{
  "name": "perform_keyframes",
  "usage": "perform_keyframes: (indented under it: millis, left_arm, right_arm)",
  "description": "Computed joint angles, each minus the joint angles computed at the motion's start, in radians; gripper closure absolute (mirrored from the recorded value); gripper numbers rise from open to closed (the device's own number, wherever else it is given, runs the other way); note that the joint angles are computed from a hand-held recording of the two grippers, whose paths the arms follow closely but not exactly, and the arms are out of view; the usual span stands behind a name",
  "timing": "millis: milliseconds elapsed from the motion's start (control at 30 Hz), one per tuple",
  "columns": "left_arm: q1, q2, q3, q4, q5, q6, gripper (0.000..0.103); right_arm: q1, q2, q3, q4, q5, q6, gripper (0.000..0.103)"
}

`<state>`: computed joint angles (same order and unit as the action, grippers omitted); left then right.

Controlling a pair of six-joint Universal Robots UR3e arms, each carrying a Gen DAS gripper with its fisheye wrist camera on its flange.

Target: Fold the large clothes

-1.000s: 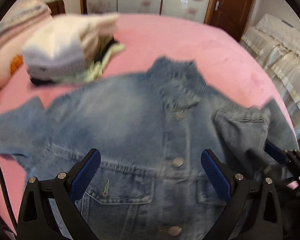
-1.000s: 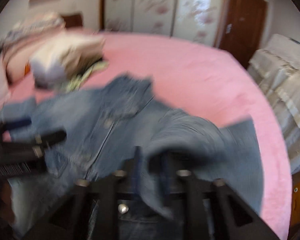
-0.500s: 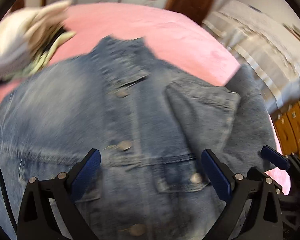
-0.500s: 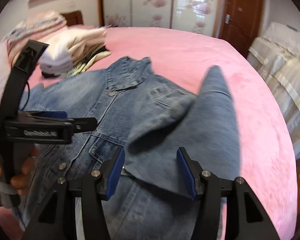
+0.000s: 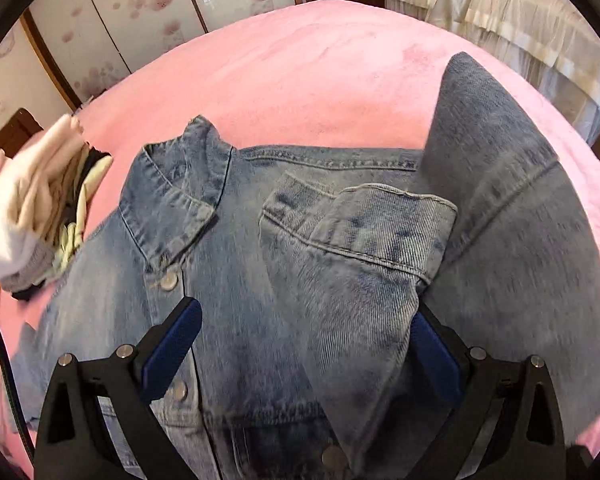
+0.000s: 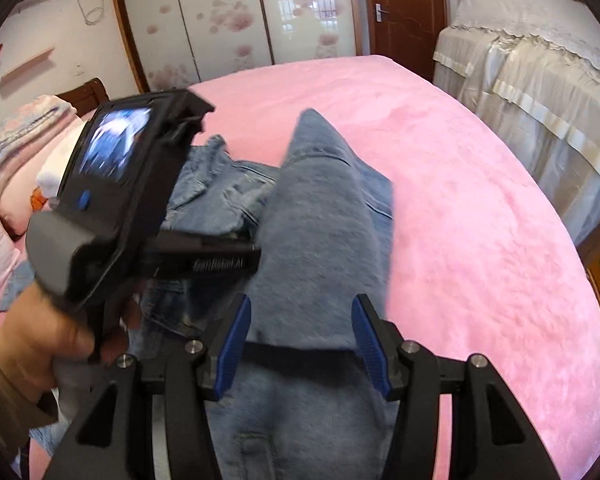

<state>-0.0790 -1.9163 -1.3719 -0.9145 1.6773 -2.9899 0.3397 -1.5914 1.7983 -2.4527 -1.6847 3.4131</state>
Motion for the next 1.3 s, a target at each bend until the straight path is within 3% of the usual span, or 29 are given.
perform_keyframes:
  millis: [33, 67, 100, 167, 300, 567, 600, 633, 667, 700, 800, 933, 1033, 1133, 1300]
  left_arm:
    - [0.005, -0.003, 0.014, -0.009, -0.018, 0.009, 0.056]
    - [0.022, -0.012, 0.048, -0.056, -0.061, 0.019, 0.081]
    - [0.043, -0.021, 0.081, -0.108, -0.096, 0.017, 0.096]
    - [0.107, 0.006, 0.073, -0.132, -0.191, 0.008, 0.097]
    - [0.212, 0.073, 0.047, -0.129, -0.283, 0.024, 0.098]
    - [0.469, 0.162, 0.111, -0.138, -0.552, 0.023, 0.099]
    - [0.5, 0.168, 0.106, -0.128, -0.584, 0.024, 0.099]
    - [0.536, 0.177, 0.085, -0.099, -0.621, 0.023, 0.099]
    - [0.58, 0.195, 0.042, -0.066, -0.669, 0.022, 0.099]
    - [0.618, 0.206, 0.004, -0.044, -0.709, 0.027, 0.099]
    - [0.71, 0.26, -0.167, 0.01, -0.762, 0.065, 0.099]
    - [0.81, 0.316, -0.429, 0.067, -0.745, 0.119, 0.098]
    - [0.881, 0.319, -0.549, -0.008, -0.727, 0.174, 0.093]
    - [0.965, 0.339, -0.601, -0.11, -0.806, 0.268, 0.086]
    - [1.013, 0.234, -0.387, -0.456, -0.894, 0.469, 0.056]
  right_arm:
    - [-0.001, -0.003, 0.004, 0.012, -0.014, -0.002, 0.05]
    - [-0.001, -0.007, 0.009, 0.019, -0.024, -0.002, 0.05]
    - [-0.009, -0.016, 0.02, 0.023, -0.024, -0.005, 0.05]
    - [-0.034, -0.049, 0.064, 0.023, -0.004, -0.013, 0.048]
    - [-0.064, -0.06, 0.114, 0.019, 0.0, -0.022, 0.045]
    - [-0.038, 0.133, 0.028, -0.024, -0.052, -0.017, 0.046]
    - [-0.025, 0.159, 0.01, -0.038, -0.087, -0.004, 0.051]
    - [-0.015, 0.178, -0.004, -0.046, -0.113, 0.011, 0.067]
    - [-0.017, 0.185, -0.009, -0.05, -0.115, 0.024, 0.076]
    - [-0.016, 0.189, -0.014, -0.051, -0.124, 0.051, 0.082]
    - [0.002, 0.192, -0.007, -0.072, -0.147, 0.079, 0.082]
    - [0.049, 0.232, -0.04, -0.022, -0.211, 0.055, 0.082]
    - [0.054, 0.234, -0.041, 0.012, -0.226, 0.044, 0.082]
    - [0.036, 0.205, -0.033, 0.043, -0.193, 0.026, 0.08]
    - [-0.005, 0.11, -0.004, 0.089, -0.085, -0.013, 0.071]
